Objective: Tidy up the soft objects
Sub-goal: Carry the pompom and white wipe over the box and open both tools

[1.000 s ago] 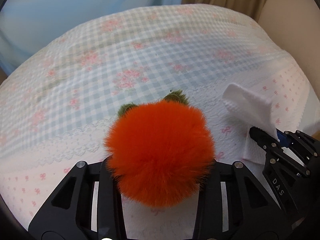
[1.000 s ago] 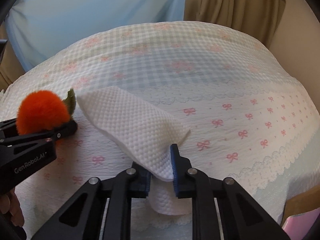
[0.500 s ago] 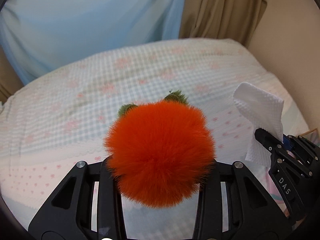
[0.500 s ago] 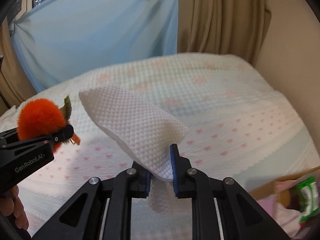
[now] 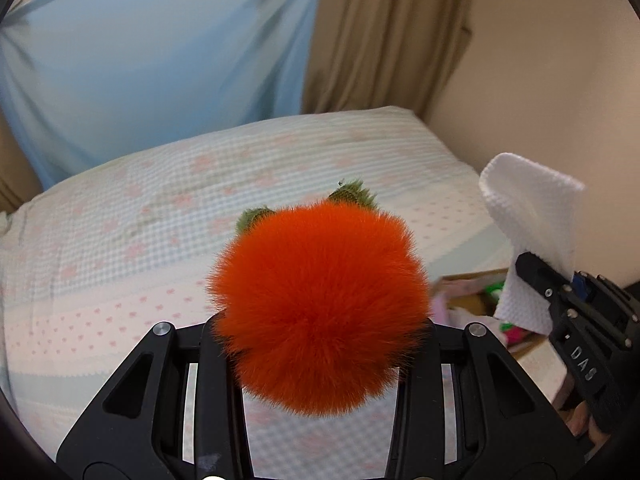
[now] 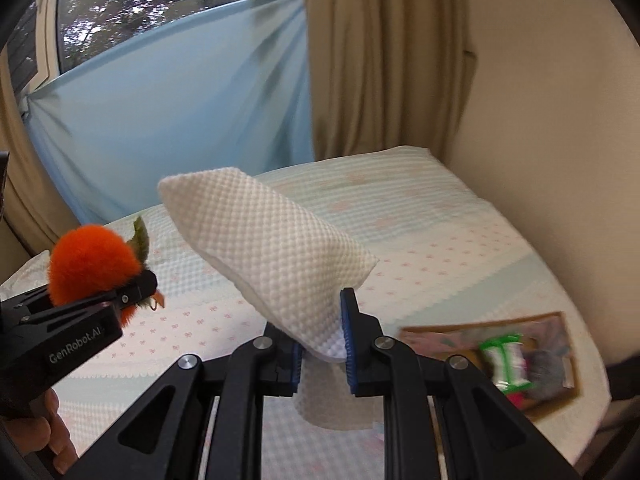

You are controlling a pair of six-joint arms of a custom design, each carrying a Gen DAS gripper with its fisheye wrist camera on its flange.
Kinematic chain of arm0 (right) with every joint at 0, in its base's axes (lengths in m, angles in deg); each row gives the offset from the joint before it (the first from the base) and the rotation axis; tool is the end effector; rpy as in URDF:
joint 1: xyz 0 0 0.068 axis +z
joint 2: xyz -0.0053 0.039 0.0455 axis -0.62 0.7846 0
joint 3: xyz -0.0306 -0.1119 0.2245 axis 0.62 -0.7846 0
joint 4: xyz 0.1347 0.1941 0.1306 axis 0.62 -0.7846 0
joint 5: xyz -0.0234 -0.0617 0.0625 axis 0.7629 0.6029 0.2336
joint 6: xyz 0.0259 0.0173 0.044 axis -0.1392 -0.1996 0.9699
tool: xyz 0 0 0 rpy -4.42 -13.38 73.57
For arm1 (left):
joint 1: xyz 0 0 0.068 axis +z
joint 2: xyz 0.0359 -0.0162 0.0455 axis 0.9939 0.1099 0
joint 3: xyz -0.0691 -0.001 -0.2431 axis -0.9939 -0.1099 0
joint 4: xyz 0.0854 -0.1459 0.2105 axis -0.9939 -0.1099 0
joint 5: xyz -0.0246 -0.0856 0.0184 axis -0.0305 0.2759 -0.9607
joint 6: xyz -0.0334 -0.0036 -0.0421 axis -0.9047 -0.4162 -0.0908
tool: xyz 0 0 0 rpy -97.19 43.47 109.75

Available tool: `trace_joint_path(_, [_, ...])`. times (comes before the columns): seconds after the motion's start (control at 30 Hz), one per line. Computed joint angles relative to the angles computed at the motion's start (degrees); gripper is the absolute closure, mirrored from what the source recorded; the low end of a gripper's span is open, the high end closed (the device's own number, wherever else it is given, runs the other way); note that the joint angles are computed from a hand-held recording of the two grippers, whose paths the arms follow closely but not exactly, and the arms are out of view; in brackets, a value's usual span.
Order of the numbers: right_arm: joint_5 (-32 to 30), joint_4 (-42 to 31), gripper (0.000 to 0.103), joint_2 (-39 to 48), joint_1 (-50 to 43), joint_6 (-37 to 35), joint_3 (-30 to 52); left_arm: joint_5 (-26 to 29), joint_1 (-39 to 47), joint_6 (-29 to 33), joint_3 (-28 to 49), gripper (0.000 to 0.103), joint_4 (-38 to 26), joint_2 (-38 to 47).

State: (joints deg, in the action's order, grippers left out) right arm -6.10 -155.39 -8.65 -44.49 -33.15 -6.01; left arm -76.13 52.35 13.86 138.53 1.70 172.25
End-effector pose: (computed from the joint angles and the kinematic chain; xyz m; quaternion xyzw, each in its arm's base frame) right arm 0.1843 -0.0187 0.3793 0.0532 0.9358 0.0015 0.3485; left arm 0.2683 -0.1595 0.3632 0.0989 0.9279 -0.1078 0.3429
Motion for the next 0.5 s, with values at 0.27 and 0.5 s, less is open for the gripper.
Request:
trace_joint_path(0.27, [-15.9,-11.9,0.087,5.3,-33.7,-24.9,11.4,-4.7,-14.6,-8.1,13.2,0.071,-7.2,8.7])
trace_joint_path(0.5, [-22.3,-16.6,0.087,19.2,-52.3,-44.4,18.5,-7.3,-25.4,-17.1,27.3,0.071,-12.9,24.3])
